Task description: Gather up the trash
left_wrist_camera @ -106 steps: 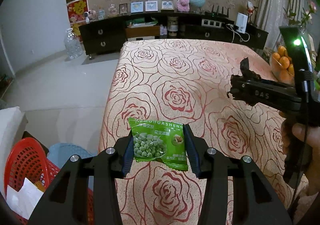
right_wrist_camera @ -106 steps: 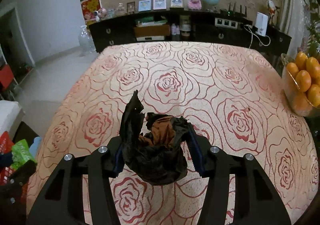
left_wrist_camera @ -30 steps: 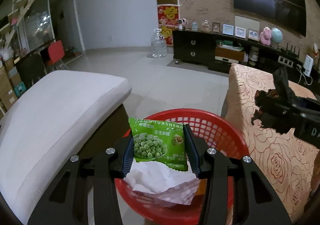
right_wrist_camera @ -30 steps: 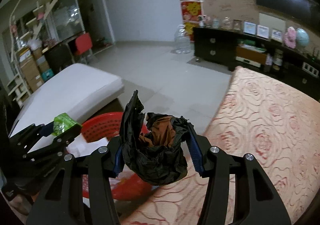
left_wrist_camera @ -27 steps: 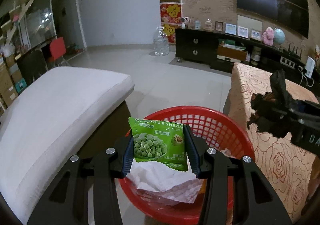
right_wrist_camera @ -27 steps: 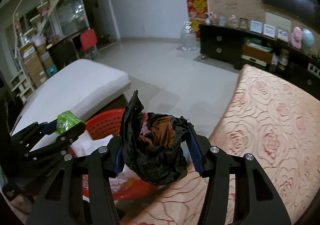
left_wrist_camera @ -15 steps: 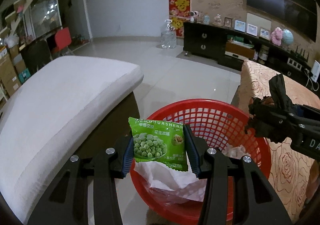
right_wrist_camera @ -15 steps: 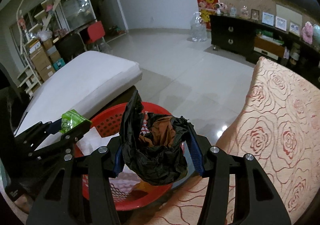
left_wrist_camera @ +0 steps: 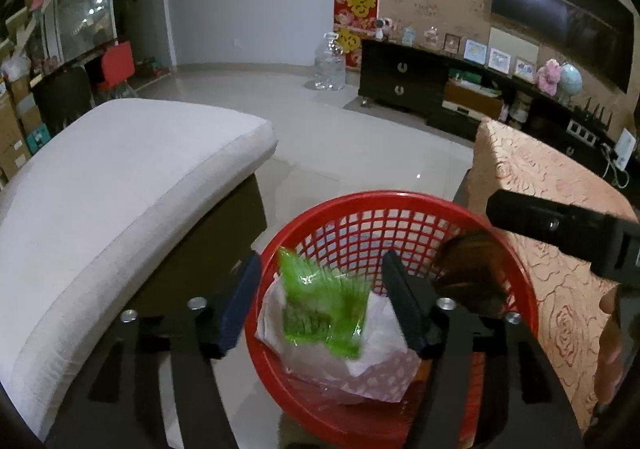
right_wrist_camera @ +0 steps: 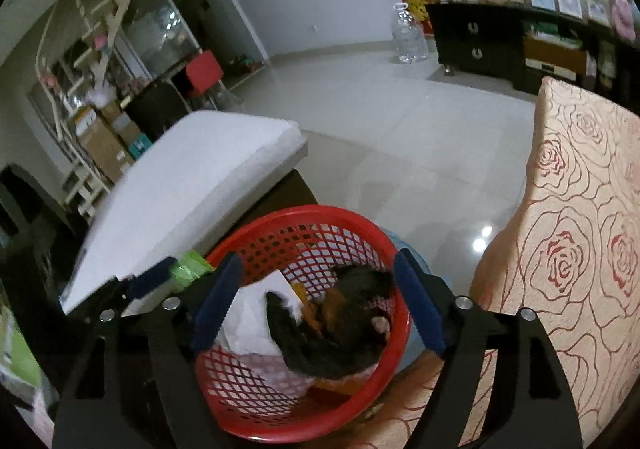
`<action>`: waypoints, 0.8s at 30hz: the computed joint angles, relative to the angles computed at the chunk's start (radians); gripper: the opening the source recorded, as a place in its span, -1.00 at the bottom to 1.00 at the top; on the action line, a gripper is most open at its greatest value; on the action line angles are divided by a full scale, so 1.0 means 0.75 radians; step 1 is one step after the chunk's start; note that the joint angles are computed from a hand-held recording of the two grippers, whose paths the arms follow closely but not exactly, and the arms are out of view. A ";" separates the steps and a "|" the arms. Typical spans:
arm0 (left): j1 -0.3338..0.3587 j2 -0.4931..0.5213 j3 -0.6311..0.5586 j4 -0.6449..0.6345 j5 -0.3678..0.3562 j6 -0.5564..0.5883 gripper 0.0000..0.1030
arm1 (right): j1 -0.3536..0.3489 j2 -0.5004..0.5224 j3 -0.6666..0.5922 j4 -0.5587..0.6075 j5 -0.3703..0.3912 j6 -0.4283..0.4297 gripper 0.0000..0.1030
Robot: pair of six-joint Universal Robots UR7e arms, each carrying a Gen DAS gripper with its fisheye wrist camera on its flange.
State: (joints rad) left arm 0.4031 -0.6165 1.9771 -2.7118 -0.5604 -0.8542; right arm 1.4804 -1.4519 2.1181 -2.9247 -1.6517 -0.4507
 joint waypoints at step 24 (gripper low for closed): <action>-0.079 -0.026 0.046 0.012 0.155 -0.071 0.69 | 0.051 -0.057 0.120 -0.308 -0.118 -0.132 0.80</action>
State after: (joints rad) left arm 0.3436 -0.6362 2.0116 -2.7031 -0.4444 -0.9074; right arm 1.5185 -1.4948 2.2080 -3.1555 -1.7401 -0.5495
